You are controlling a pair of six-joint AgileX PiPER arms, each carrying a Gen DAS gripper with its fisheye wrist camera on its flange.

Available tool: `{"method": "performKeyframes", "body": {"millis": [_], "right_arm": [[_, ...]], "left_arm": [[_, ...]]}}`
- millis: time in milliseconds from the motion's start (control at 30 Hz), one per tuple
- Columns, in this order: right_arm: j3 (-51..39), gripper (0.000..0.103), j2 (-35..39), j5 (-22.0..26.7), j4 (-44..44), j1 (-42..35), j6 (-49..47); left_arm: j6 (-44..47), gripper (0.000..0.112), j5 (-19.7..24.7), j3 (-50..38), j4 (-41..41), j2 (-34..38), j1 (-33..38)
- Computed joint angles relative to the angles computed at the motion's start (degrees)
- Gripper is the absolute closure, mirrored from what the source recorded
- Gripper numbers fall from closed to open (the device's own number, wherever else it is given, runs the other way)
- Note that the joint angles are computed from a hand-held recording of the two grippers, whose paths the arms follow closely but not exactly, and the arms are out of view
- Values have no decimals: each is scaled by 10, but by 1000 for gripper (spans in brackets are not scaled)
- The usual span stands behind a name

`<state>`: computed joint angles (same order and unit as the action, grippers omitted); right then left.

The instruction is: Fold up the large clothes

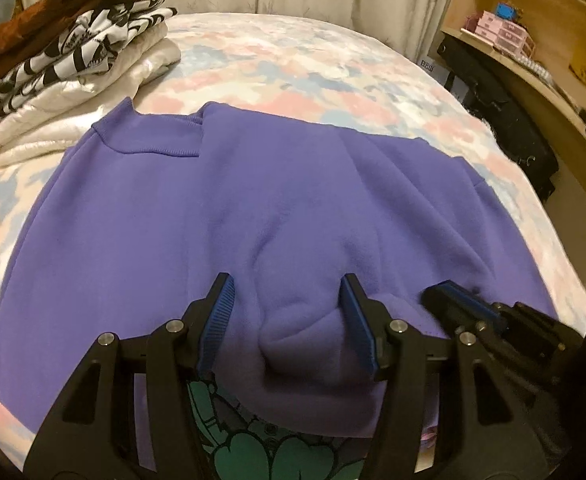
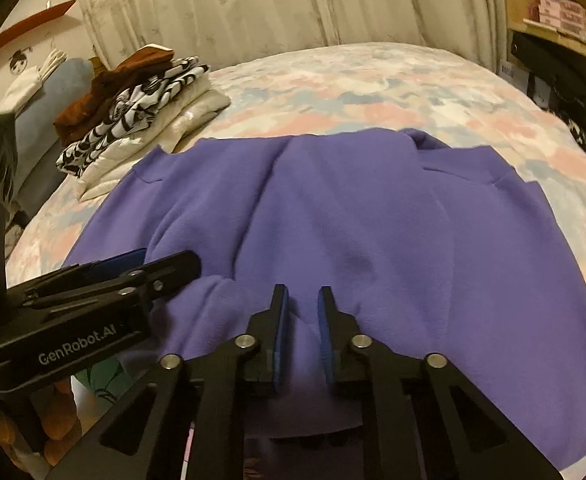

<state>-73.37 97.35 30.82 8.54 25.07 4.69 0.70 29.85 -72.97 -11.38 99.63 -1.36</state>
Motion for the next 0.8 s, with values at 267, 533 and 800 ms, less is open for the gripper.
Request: {"method": "performKeyframes", "body": {"millis": [267, 533, 800], "right_arm": [[2, 103, 9, 11, 47, -38, -25], [7, 103, 2, 16, 26, -35, -1], [-10, 102, -3, 42, -38, -5, 64]], "left_arm": [[-53, 59, 16, -8, 55, 1, -6], [-112, 59, 12, 6, 111, -11, -21], [-122, 59, 27, 4, 122, -30, -27]]}}
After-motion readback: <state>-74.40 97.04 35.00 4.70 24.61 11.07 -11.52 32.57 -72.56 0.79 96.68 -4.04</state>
